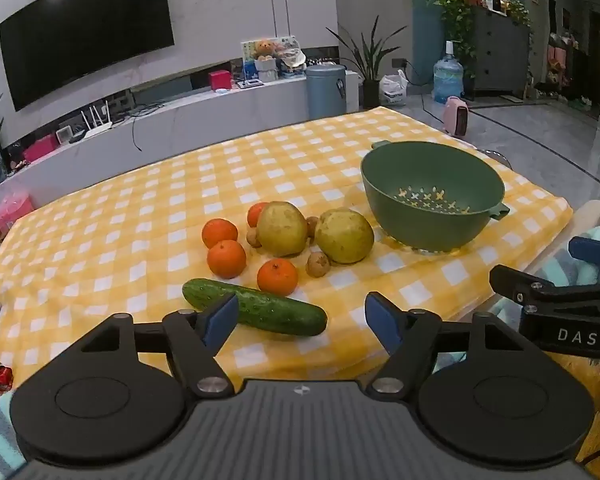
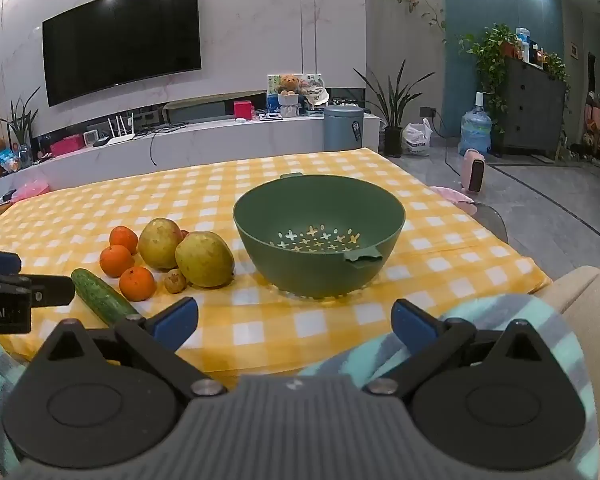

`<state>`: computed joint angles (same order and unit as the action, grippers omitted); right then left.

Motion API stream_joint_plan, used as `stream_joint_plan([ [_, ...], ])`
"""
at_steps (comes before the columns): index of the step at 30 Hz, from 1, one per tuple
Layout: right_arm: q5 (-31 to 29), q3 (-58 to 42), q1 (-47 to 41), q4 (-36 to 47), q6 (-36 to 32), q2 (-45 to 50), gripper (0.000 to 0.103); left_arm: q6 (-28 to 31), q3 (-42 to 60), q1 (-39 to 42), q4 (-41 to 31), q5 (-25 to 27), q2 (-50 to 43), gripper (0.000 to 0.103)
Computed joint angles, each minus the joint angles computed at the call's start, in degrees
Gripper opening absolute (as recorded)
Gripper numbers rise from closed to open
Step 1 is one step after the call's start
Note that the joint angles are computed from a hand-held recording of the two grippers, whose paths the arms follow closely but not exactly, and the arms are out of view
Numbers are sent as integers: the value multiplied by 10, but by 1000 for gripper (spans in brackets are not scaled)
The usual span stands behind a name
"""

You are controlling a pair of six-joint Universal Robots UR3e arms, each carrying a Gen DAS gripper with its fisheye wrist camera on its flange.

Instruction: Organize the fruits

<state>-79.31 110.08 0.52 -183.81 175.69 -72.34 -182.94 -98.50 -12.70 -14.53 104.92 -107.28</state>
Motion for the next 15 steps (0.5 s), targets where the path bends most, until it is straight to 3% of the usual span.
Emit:
stream_joint_plan([
  [3,3,1,-1,-4,1,1,99,1,9,-25,-2,33,-17,81],
  [8,6,1,-3,-4,1,1,99,-16,7,7,-32,-18,6,81],
  [15,14,29,-14,-31,-6,0,99,-14,-3,8,-24,-18,5,81],
])
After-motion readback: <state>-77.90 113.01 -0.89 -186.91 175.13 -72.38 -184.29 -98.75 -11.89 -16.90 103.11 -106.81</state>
